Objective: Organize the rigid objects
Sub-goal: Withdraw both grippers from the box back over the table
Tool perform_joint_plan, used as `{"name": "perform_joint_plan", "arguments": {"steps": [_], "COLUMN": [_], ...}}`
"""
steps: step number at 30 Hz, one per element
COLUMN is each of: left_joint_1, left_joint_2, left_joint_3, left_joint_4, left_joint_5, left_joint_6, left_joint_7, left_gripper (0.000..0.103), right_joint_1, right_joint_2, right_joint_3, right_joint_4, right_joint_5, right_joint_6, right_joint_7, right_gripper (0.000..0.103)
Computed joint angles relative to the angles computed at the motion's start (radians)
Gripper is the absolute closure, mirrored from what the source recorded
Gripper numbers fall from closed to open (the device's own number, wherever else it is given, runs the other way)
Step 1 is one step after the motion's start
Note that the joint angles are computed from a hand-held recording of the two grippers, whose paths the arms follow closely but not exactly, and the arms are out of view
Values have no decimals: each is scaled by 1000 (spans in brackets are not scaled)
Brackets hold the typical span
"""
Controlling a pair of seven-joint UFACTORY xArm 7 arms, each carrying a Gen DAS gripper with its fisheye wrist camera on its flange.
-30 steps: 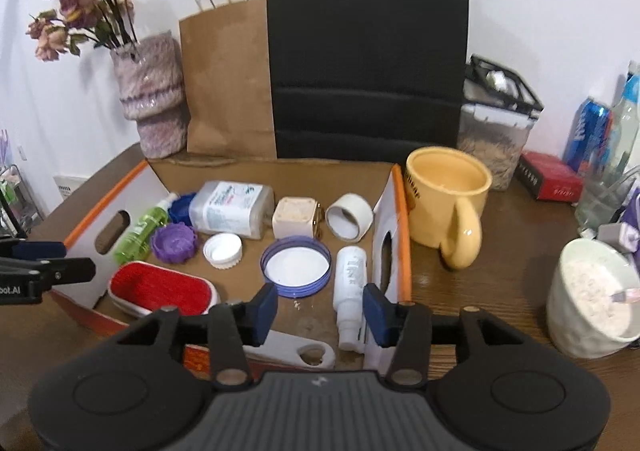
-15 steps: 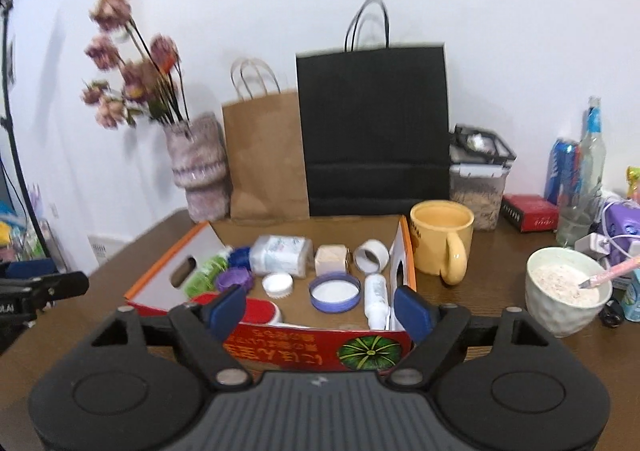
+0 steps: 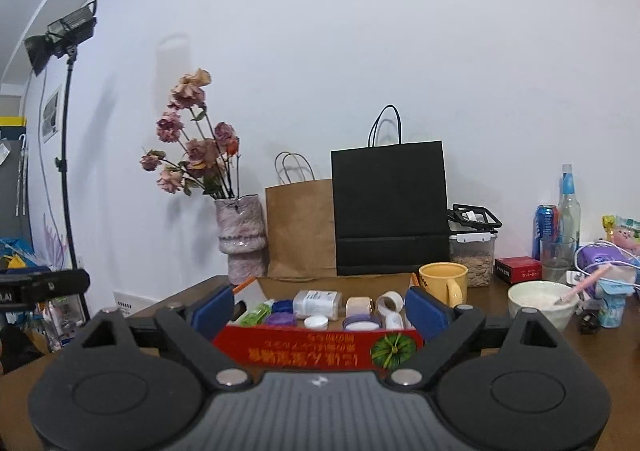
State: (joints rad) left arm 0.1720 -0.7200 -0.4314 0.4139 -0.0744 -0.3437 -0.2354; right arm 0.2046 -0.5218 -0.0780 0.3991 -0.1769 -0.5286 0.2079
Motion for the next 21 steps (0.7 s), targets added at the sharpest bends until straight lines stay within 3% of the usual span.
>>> {"name": "perform_joint_plan", "arguments": {"steps": [6,11,16,21], "left_joint_1": [-128,-228,-348,-445], "left_joint_2": [-257,-510,-792,-962], "left_joint_3": [61,83,87,65], "left_joint_4": [-149,-254,-328,-348], "left_joint_5": [16,46,95,158], "left_joint_6": [139,311,549,701], "left_joint_7": [-49,-132,-193,-244], "left_gripper": [0,0,0,0], "right_joint_1": [-16,-8,14,133], "right_joint_2": [-260,-554,-954,-1289], "right_joint_3": [78,149,251,334], "right_joint_4": [-180,-316,-428,-461], "right_joint_5": [57,119,151,115], "right_joint_6": [89,248,550,879], "right_joint_7": [0,30,124,215], "right_gripper": [10,6,3,2]}}
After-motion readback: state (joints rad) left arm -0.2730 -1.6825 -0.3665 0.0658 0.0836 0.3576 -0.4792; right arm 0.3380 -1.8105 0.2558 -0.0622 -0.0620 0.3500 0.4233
